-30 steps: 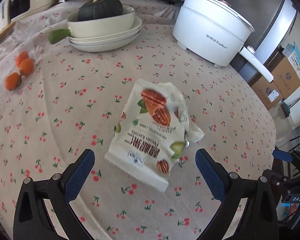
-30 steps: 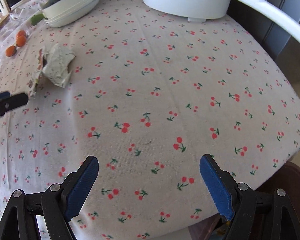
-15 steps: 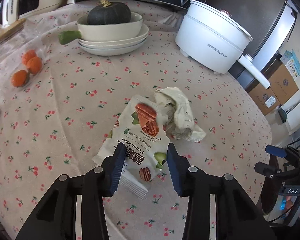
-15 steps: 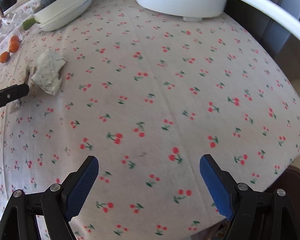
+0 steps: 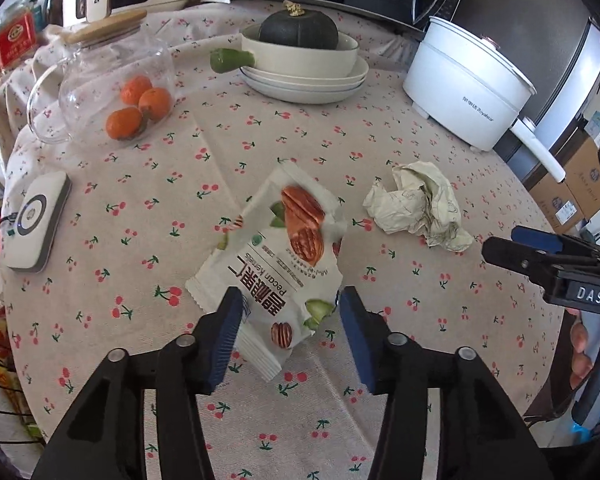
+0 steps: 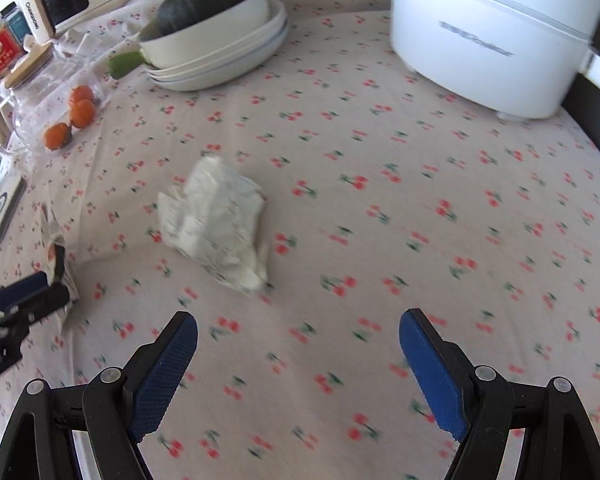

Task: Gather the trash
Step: 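Grasp the crumpled white paper with the right tool while the left tool reaches the pecan bag, then carry the paper wad with the right tool toward the bin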

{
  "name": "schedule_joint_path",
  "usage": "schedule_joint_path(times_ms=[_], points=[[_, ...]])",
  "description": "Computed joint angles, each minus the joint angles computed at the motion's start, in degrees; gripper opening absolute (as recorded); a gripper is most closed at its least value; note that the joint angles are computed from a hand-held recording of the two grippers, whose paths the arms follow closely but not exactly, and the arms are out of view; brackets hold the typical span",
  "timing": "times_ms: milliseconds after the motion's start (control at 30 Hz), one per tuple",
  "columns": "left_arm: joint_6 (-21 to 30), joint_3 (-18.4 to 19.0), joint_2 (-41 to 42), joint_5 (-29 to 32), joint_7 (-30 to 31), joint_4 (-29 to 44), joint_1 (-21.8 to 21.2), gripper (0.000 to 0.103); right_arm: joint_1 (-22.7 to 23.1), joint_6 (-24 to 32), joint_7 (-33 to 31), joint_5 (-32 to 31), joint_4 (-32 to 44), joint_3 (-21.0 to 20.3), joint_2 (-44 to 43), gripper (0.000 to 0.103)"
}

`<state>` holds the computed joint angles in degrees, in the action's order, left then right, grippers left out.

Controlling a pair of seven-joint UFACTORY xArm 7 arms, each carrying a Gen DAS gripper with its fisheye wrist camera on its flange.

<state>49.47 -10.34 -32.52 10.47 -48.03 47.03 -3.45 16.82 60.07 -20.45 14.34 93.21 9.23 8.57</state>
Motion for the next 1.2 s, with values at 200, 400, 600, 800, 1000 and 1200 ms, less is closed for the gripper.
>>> schedule_joint_path(times_ms=[200,400,600,800,1000,1200], points=[[-0.5,-0.3,0.6,2.9,1.3,-0.7,0.9,0.077,2.4,-1.5,2.3,-1.1,3.6,1.2,4.4,0.085],[-2.8,-0.4,1.8,4.8,0.5,-2.9,2.0,0.077,3.7,-1.1,3.0,-1.9,6.7,1.8,8.5,0.046],[-6.3,-0.5,0.2,5.9,-0.5,-5.2,2.6,0.068,2.4,-1.3,-2.1,0.2,5.2,2.0,7.5,0.028],[-6.0,-1.5,0.3,5.8,-1.1,-4.6,2.0,0.032,0.2,-1.1,-5.3,3.4,1.8,1.3,3.7,0.028],[-0.5,-3.0,0.6,5.9,-3.5,-1.7,1.3,0.007,-2.1,0.2,-7.8,4.9,-1.7,-0.4,-1.0,0.028],[5.0,-4.0,-1.7,3.4,-8.1,-0.7,-0.7,0.0,-4.9,1.7,-11.8,6.1,-5.7,-2.8,-6.9,0.028]])
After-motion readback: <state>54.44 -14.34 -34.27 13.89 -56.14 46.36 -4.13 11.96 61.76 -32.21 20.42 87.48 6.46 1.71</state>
